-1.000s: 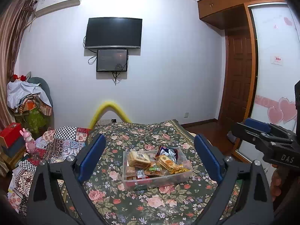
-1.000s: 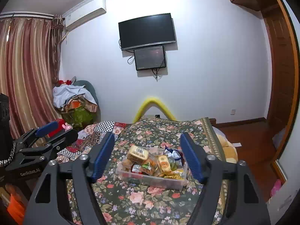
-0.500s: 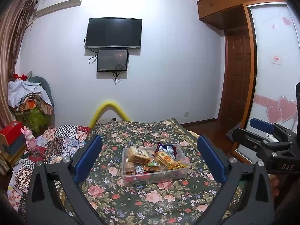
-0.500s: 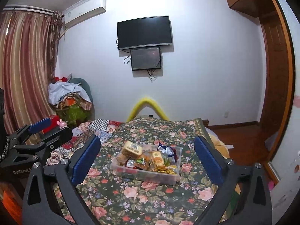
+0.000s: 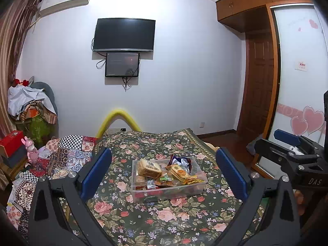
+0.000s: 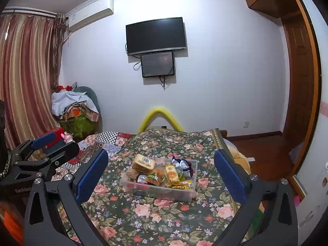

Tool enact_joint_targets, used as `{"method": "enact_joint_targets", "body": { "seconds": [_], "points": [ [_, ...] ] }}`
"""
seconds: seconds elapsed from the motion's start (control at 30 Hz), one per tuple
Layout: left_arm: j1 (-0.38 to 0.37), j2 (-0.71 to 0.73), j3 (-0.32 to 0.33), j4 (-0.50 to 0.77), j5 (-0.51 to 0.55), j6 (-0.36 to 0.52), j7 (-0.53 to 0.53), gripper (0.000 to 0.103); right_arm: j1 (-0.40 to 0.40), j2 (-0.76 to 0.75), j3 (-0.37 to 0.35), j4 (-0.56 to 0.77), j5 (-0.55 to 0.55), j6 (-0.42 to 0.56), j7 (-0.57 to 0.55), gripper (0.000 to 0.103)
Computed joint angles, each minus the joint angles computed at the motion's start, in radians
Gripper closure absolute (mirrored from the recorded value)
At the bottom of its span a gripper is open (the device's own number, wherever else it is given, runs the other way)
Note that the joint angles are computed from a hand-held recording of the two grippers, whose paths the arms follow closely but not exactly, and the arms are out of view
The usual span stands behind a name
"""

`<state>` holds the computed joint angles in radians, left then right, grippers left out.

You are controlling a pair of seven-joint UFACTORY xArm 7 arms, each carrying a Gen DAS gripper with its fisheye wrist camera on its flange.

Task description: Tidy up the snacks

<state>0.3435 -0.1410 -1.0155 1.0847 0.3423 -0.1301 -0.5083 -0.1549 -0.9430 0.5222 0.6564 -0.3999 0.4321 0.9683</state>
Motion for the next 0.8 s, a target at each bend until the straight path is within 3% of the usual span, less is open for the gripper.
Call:
{"method": "enact_joint_targets", "body": {
  "seconds": [0.27, 0.4, 0.5, 0.63, 0.8],
  "points": [
    [0.016, -0.006, -0.016, 0.0, -0.003, 0.0, -0.001, 0.0, -0.002, -0.001, 0.005, 0.008, -0.002, 0.018, 0.009, 0.0],
    [-0.027, 0.005, 0.021, -0.002, -0.007, -0.001, 0.006, 0.0, 0.0, -0.003, 0.006, 0.012, -0.006, 0.029, 0.011, 0.0],
    [-0.108, 0.023, 0.093, 0.001, 0.001, 0.005, 0.017, 0.0, -0.001, -0.003, 0.009, 0.016, -0.009, 0.036, 0.014, 0.0],
    [-0.101, 0.023, 0.09, 0.004, 0.035, 0.009, -0.011, 0.0, -0.002, -0.001, 0.009, 0.021, -0.014, 0.043, 0.015, 0.0],
    [-0.167, 0.029, 0.158, 0.004, 0.075, 0.012, -0.042, 0.0, 0.0, 0.0, 0.007, 0.021, -0.018, 0.046, 0.017, 0.0]
  ]
}}
